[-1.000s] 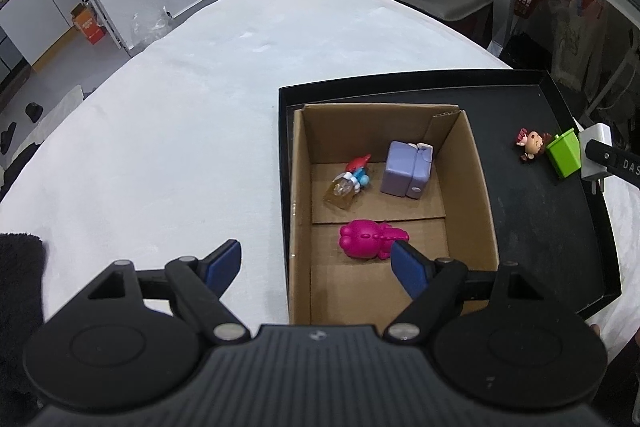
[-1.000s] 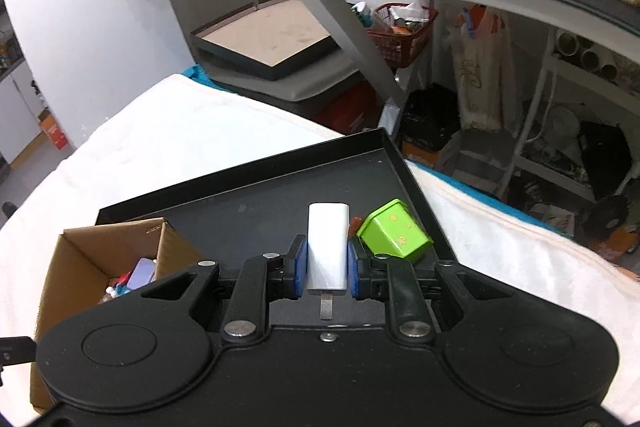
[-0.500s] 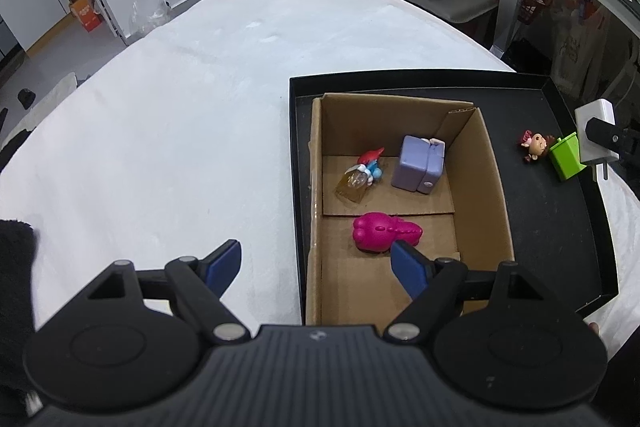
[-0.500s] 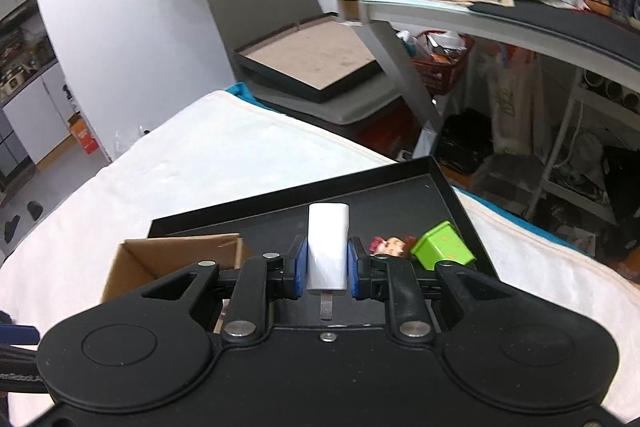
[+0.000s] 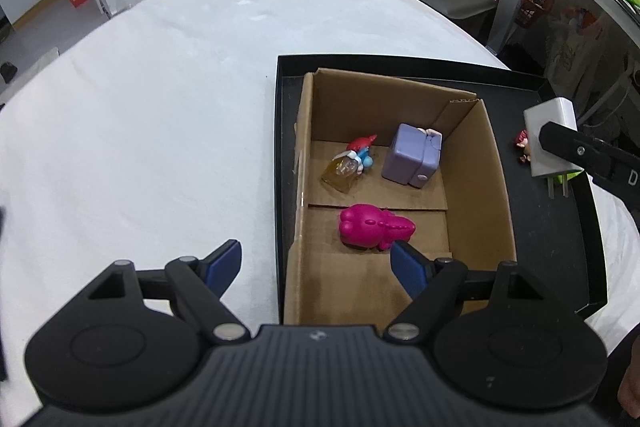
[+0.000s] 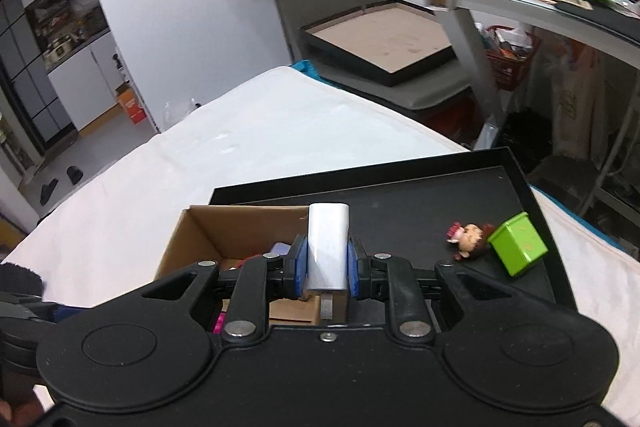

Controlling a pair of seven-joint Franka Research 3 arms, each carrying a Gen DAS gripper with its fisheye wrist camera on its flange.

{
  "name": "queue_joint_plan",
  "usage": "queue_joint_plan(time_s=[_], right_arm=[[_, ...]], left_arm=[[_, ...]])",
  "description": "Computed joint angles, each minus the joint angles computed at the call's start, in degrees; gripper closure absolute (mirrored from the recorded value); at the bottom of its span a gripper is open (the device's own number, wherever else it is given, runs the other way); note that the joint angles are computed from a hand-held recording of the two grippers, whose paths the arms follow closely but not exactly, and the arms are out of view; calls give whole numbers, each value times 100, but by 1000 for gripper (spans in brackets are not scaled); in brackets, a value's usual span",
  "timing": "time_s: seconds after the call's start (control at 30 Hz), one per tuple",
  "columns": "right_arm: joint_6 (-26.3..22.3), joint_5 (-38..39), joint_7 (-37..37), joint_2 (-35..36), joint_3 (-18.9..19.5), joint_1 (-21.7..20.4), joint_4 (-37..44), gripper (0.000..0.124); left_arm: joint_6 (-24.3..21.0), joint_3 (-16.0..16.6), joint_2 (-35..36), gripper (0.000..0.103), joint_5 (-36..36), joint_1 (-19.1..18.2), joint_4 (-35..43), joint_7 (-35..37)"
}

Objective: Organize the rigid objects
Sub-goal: 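Lift the white charger with the right gripper and carry it over the box, then open the right gripper to release the white charger into the box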

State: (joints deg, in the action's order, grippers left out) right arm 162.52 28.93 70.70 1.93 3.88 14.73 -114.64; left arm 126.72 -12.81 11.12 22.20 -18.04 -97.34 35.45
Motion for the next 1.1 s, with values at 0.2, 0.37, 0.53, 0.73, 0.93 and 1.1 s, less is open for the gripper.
queue_joint_plan(time_s=[0.2, 0.37, 0.53, 0.73, 0.93, 1.1], right_arm=[[-92, 279, -462, 79, 87, 66, 73, 103], [-369, 255, -613, 263, 129, 134, 257, 103], [-615, 41, -610, 393, 157, 179, 406, 103], [-671, -261, -753, 500, 175, 240, 480, 103], [-685, -198, -1159, 668, 258, 239, 627, 100], [-409, -233, -1239, 467, 242, 260, 353, 81]], left_arm=[[414, -7, -62, 32, -259, 94, -303, 97], [612, -19, -71, 64, -550, 168, -481, 230], [643, -6, -129, 79, -647, 216, -588, 255], [814, -9, -228, 90, -837, 285, -779, 334], [869, -8, -248, 90, -873, 303, -833, 312], [725, -4, -202, 90, -778, 272, -698, 273]])
